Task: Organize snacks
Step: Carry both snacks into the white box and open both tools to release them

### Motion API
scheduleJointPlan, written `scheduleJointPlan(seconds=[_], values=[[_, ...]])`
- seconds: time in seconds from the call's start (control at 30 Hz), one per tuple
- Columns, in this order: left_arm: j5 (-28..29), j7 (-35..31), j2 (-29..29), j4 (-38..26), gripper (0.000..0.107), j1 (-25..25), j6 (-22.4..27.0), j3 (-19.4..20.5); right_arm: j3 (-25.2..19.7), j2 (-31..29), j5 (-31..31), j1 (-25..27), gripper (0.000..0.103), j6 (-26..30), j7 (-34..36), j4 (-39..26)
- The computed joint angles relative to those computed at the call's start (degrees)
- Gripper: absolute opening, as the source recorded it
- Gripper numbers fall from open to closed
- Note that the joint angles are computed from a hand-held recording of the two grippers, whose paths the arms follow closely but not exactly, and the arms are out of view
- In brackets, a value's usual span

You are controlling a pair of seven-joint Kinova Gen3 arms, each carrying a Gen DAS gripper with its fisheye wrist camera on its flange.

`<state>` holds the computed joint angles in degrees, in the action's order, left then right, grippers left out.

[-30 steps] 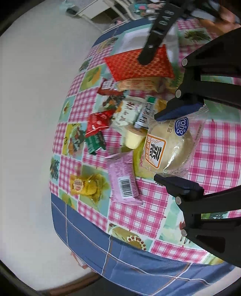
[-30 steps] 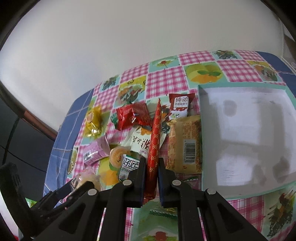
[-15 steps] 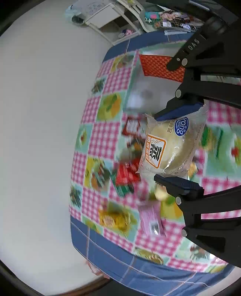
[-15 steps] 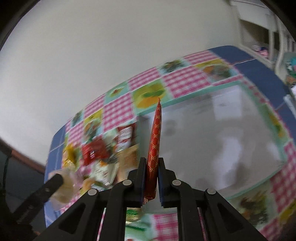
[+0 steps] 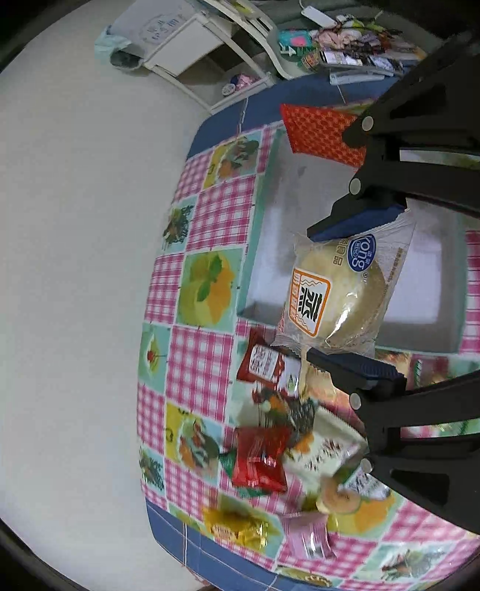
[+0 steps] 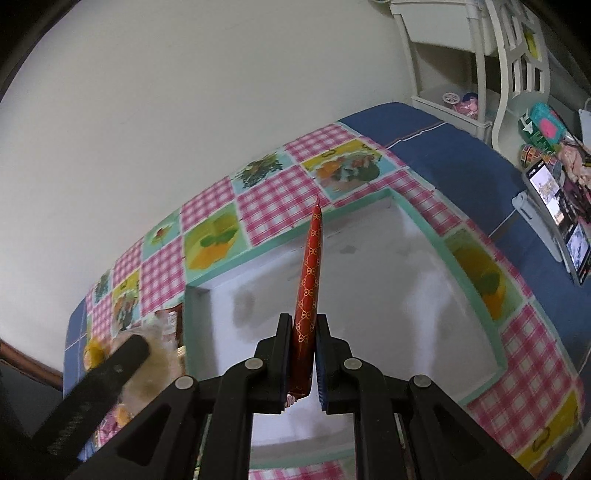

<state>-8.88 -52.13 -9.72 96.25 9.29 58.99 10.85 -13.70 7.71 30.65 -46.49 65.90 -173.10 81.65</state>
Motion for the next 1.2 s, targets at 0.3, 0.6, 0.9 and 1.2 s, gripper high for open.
scheduleJointPlan(seconds=[0.3, 0.6, 0.9, 1.2], values=[[-2.99, 2.08, 5.01, 2.03, 0.060, 2.05, -4.51, 0.37, 1.71, 1.66, -2.02, 2.60, 0.013, -2.26, 3.19, 0.65], [-3.74, 0.71, 7.63, 1.66, 0.061, 4.06, -6.49, -0.96, 3.16, 3.54, -3.68, 3.47, 0.013, -2.12, 6.06, -0.21], [-1.22, -1.19, 7.72, -0.06, 0.062, 3.74, -4.47, -2.03, 3.75, 4.50, -5.57, 3.41, 0.013, 0.02, 7.96, -2.09], [-2.88, -0.63, 8.53, -4.83, 0.063, 4.35, 3.14, -1.81, 4.72, 5.68, -8.93, 4.12, 0.039, 7.75, 8.12, -5.16]])
